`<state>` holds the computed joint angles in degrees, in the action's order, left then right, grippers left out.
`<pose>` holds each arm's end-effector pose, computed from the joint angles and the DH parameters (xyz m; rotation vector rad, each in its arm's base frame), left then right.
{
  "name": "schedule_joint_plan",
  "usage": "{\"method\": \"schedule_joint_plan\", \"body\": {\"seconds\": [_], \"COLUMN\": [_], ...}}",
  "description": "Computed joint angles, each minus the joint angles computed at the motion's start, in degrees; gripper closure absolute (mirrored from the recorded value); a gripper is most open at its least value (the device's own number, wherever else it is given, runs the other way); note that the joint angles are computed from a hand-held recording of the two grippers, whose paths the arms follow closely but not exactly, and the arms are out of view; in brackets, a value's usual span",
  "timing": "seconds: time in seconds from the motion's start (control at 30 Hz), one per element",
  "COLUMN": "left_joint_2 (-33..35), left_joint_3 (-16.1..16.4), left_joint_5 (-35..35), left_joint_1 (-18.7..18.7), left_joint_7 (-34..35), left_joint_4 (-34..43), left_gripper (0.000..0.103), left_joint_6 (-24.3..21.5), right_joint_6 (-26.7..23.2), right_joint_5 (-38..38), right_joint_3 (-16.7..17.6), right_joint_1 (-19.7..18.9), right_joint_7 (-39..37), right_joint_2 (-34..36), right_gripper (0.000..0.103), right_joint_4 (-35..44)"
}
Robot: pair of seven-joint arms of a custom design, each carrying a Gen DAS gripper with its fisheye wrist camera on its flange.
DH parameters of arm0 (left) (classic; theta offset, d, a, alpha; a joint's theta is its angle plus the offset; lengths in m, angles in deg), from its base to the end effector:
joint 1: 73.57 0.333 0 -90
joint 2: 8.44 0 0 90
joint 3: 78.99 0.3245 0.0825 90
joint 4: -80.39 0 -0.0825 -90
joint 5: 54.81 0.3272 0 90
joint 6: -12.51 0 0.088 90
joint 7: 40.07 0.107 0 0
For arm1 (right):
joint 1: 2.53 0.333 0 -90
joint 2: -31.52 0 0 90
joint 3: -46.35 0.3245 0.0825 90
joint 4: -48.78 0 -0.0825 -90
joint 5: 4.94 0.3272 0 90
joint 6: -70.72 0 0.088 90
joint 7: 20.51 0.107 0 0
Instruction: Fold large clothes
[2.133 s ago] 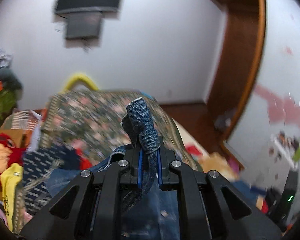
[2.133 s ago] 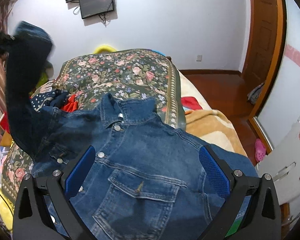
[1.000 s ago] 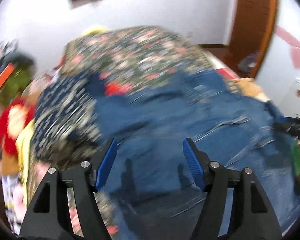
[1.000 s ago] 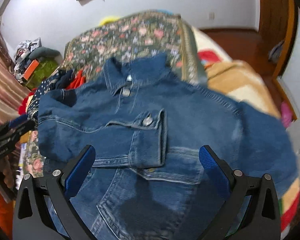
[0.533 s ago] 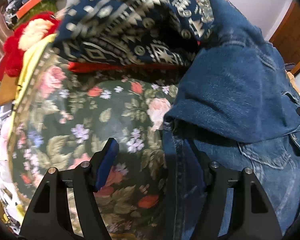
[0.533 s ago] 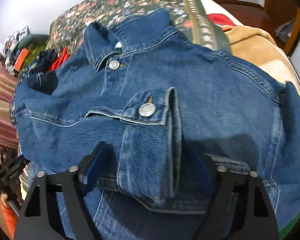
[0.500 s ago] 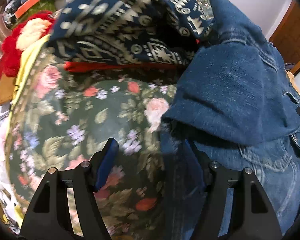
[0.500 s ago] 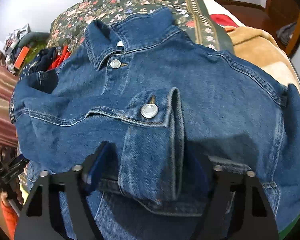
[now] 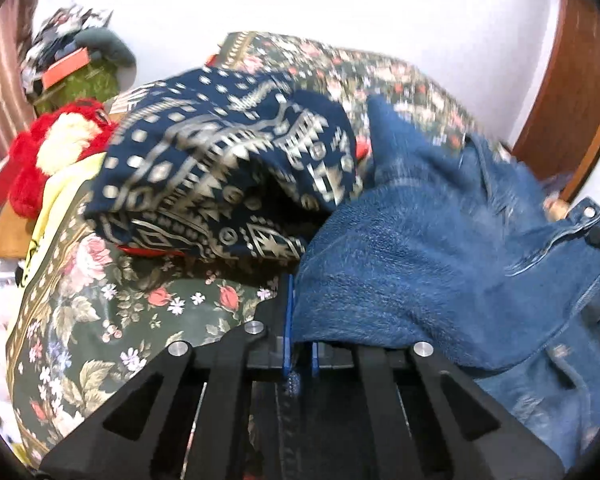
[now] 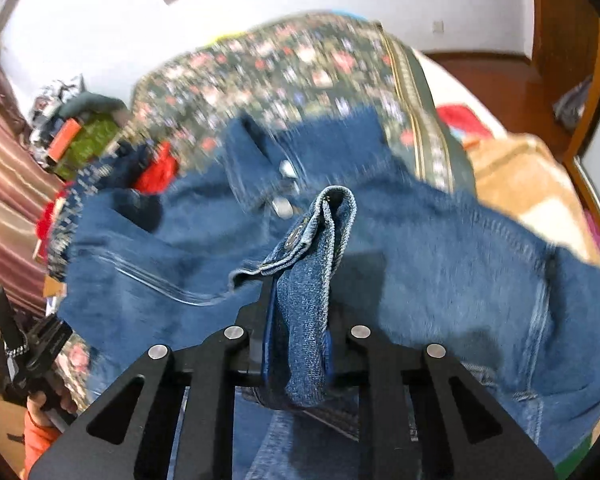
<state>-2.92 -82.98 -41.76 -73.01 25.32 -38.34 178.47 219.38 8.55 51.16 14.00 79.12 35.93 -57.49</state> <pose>0.5645 -0.0459 0.5097 -1.9594 1.6476 -0.7454 0.5401 0.2043 0.5813 -1.7809 1.7067 -0.2039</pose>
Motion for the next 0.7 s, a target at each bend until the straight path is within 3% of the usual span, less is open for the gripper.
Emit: {"method": "schedule_joint_plan", "body": {"seconds": [0.17, 0.27, 0.53, 0.7], "left_joint_2": [-4.65, -5.23, -1.71, -0.68], "left_joint_3": [-0.46, -0.87, -0.68, -1.0], "left_joint_5": [-0.52, 9.16, 12.06, 9.14], "left_joint_1": [0.78, 0.62, -0.14, -0.35], "left_joint_7": [-0.82, -9.11, -12.96, -7.57], "left_joint_4": [-2.52, -2.94, -0.02, -0.06], "left_gripper": [0.098, 0.097, 0.094, 0.089], "left_joint_6": [-1.23, -2.71, -9.38, -12.35], "right_joint_6": [4.93, 5.23, -1.01, -4.85], "right_joint_5": [-1.99, -4.68, -3.47, -4.94], "right_joint_3": [-0.57, -0.87, -1.04, -1.21], "right_joint_1": [-0.25, -0.55, -1.1, -1.31], "right_joint_7": [0.79, 2.6, 2.54, 3.1], "right_joint_2": [-3.87, -3.86, -0.9, -0.14], "right_gripper": [0.088, 0.088, 0.088, 0.083], "right_joint_4": [-2.05, -2.66, -5.17, -5.19]}}
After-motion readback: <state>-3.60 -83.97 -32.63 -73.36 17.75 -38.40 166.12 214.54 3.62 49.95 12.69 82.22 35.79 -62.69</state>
